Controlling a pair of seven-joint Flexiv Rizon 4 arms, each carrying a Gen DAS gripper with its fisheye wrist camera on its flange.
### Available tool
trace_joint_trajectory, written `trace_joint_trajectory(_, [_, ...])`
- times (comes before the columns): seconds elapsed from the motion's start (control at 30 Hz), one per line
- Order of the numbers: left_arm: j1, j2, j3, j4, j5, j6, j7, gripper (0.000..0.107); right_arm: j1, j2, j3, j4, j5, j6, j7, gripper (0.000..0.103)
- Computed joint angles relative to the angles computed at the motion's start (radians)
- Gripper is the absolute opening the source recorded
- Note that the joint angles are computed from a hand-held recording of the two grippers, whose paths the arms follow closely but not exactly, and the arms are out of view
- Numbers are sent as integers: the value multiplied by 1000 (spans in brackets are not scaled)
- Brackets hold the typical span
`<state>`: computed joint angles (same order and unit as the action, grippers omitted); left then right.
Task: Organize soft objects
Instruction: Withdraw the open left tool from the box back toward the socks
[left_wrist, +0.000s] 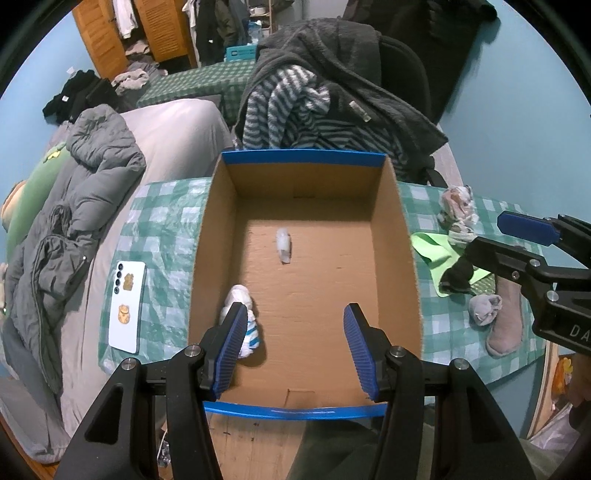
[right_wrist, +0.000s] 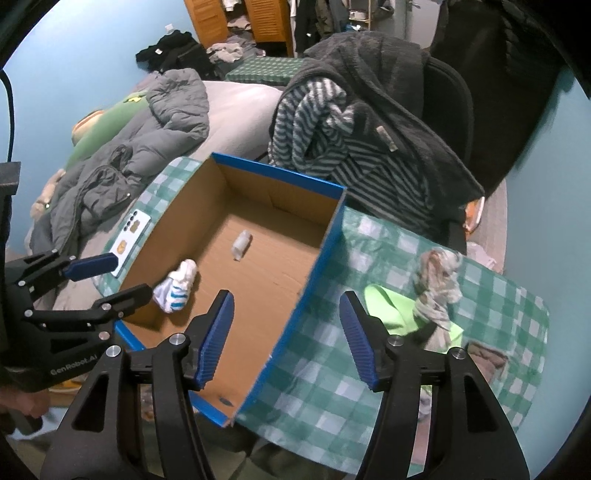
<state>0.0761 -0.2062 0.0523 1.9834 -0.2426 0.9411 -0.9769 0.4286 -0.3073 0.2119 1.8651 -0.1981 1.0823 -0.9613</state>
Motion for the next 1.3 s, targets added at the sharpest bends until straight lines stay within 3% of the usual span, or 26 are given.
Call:
trace_joint_trajectory(0.63, [-70, 32, -27, 21, 46, -19, -35, 55, -70, 146, -8, 187, 18, -5, 37, 61])
trace_joint_trajectory(1.3, [-162, 2, -64, -4, 111, -60, -97, 56, -180, 284, -39, 375, 54, -17, 85, 61])
